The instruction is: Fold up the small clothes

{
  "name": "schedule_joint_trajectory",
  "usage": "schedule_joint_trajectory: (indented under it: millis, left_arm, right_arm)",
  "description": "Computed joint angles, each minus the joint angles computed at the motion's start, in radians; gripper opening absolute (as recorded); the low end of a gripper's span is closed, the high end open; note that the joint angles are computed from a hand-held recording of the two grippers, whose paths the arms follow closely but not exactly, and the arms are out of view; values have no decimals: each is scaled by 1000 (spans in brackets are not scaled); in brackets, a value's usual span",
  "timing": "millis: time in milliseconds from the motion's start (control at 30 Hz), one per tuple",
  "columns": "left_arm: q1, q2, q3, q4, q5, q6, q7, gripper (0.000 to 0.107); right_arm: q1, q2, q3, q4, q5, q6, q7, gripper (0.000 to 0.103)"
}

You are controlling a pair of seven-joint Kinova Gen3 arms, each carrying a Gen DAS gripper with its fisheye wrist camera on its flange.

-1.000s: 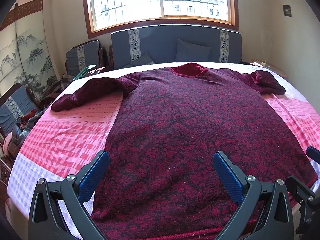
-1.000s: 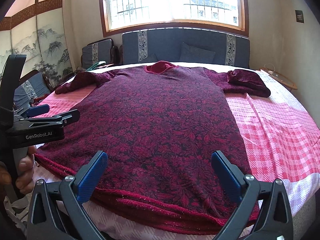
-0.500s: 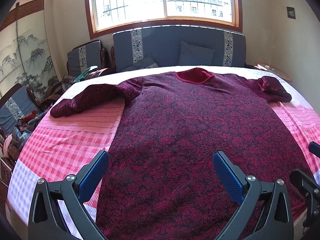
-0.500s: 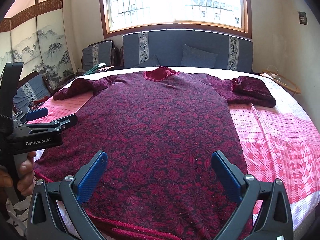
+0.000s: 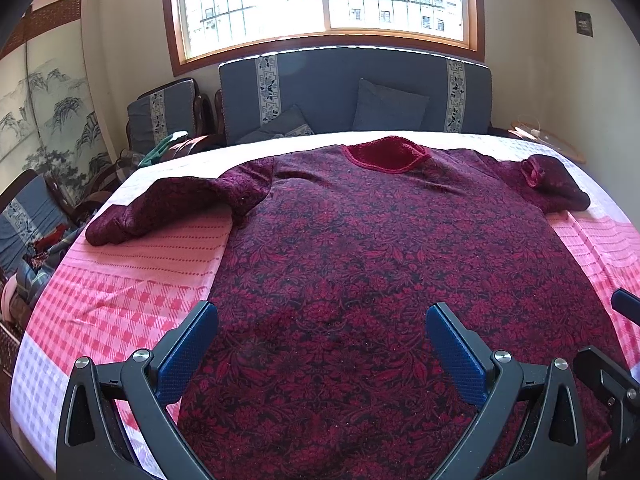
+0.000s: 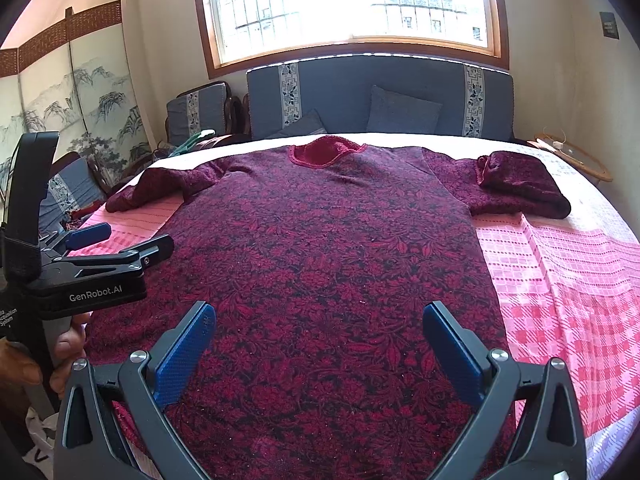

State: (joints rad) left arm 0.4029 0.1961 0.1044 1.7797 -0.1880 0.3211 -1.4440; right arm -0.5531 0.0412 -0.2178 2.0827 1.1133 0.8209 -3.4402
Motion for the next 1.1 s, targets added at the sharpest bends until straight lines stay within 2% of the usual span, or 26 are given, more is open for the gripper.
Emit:
schedule_joint_trajectory:
  millis: [200, 633, 933, 1033, 1100]
  left_arm:
    - [19, 45, -14, -55, -11, 12, 19, 103]
    - [37, 104, -30, -126, -6, -11, 19, 103]
    - [80, 154, -75, -167, -27, -12, 51, 103]
    - [98, 170, -97, -175, -44, -18, 69, 103]
    - [117, 177, -119, -164, -61, -46, 85, 103]
  right_arm:
    - [39, 8, 29, -8, -2, -67, 15, 103]
    - [74, 50, 75, -51, 21, -115, 31, 103]
    - [98, 56, 97, -52, 20, -152, 40, 103]
    - [115, 48, 107, -41, 32, -186, 28, 103]
    - [143, 28, 121, -18, 53, -249, 14, 103]
